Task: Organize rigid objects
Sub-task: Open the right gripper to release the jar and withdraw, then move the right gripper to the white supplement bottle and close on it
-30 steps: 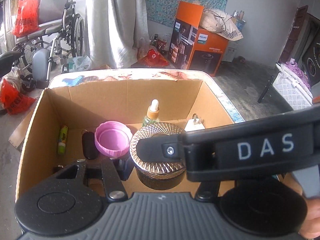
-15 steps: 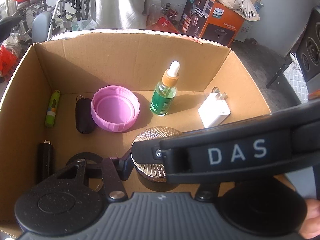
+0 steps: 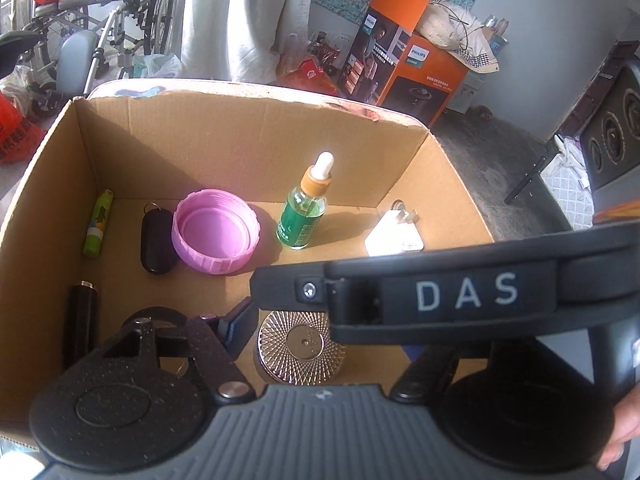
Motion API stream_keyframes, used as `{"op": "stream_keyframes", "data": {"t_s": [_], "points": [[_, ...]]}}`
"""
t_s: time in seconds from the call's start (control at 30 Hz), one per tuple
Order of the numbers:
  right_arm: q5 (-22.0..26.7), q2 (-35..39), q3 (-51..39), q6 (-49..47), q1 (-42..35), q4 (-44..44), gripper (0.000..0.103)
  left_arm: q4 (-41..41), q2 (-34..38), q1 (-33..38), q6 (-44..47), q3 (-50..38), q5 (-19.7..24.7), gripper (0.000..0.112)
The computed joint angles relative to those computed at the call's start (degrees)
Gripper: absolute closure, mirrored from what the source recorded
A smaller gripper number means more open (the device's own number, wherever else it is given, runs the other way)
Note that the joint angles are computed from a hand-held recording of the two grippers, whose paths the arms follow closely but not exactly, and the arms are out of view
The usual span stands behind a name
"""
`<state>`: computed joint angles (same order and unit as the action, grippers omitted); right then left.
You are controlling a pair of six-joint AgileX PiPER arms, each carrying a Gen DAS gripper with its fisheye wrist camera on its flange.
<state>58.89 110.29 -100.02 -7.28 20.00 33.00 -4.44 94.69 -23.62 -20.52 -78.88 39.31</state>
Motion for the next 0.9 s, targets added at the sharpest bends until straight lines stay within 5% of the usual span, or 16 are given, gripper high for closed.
{"op": "stream_keyframes", "data": {"t_s": [0.27,0.47,0.57,0.7,0.9], "points": [[-13.6,-22.6,23.3,-11.2,-4.2,14.3,0.024,8.2,-16.0,-6.1,-9.5,13.6,-8.7,0.019],[-19.9,-40.2,38.1,-8.8,-4.3,14.3,0.017,20.5,-26.5,-14.3,-19.1,22.1,-9.2,0.016],[-23.2,-49.2,43.5,-1.9,-0.9,6.3,0.008,25.6,-31.3,-17.1,-24.1,26.1,-8.8,0.013],[-23.3,-55.7,45.3,17.9,8.4,-16.6,0.002,34.1,-35.7,-22.3,-31.9,30.0,-4.3,0.013],[-8.5,-55.9,43.4,43.4,28.3,-51.0,0.002,47.8,-38.6,-32.0,-44.7,34.1,7.5,0.013]]}}
